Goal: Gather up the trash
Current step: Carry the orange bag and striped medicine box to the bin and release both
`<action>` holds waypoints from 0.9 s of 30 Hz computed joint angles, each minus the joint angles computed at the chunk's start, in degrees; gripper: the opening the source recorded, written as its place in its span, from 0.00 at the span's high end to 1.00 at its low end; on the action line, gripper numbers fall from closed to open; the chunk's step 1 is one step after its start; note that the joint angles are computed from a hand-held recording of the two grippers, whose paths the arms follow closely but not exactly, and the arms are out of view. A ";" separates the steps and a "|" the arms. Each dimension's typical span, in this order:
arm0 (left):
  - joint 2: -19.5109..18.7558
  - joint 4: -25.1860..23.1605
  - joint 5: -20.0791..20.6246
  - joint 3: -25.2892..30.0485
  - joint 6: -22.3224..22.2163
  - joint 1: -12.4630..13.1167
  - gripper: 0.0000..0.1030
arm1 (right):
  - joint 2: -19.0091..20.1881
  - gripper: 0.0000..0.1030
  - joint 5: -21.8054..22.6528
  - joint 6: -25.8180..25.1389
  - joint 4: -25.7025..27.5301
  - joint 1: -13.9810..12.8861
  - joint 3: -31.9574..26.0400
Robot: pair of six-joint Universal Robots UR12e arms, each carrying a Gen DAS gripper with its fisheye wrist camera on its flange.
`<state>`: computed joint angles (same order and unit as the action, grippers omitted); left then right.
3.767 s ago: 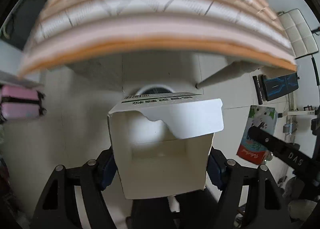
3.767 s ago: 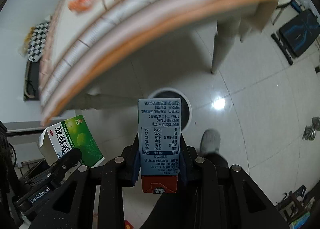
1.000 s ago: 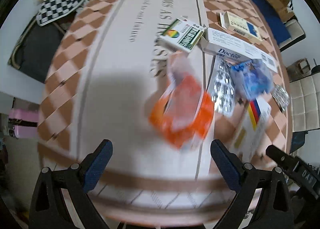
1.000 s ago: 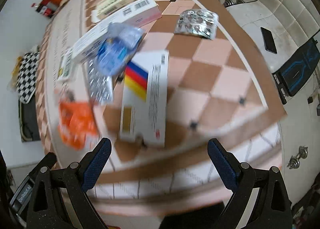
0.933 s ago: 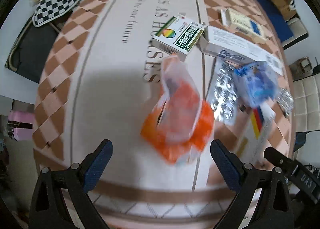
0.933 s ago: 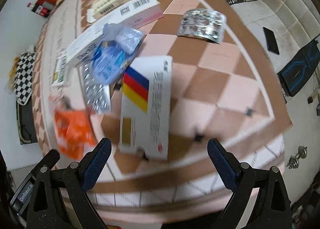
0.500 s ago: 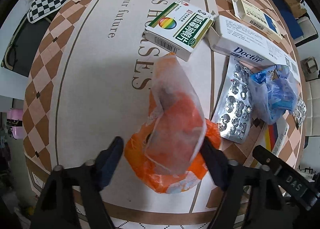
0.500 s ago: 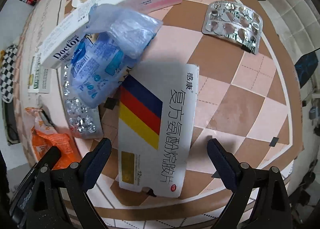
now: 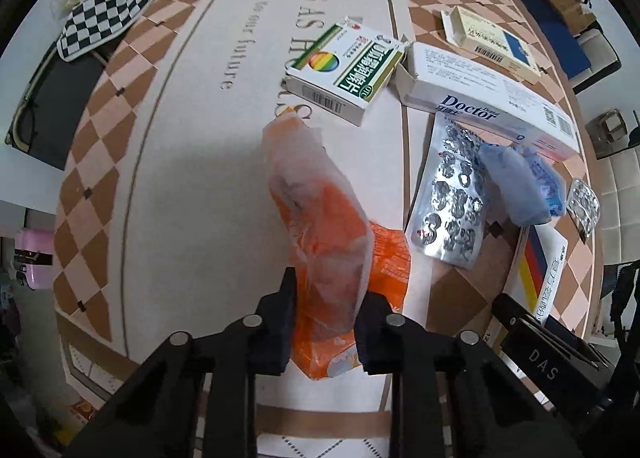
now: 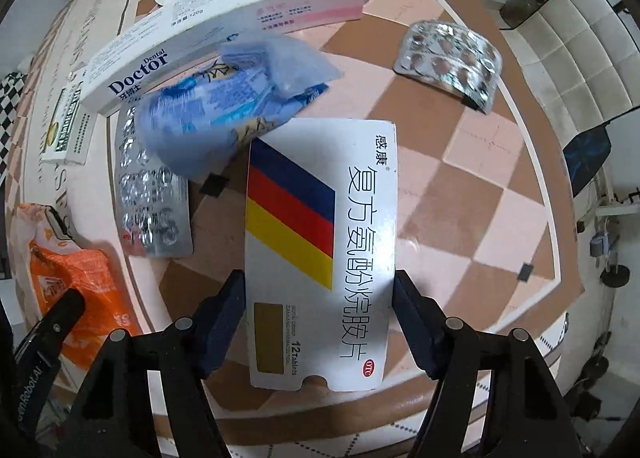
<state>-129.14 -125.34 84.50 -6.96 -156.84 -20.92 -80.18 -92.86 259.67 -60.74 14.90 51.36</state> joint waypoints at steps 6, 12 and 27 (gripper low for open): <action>7.17 6.62 -0.82 -10.85 2.30 1.30 0.84 | -1.33 0.28 -0.44 0.97 -3.01 1.79 1.22; 11.39 10.54 -2.29 -16.29 4.68 3.67 0.86 | -2.26 0.28 -2.70 1.49 -4.98 4.36 0.42; 23.12 11.39 -13.13 -28.90 18.85 14.94 0.86 | 10.83 0.28 -12.92 13.98 6.08 21.27 -27.04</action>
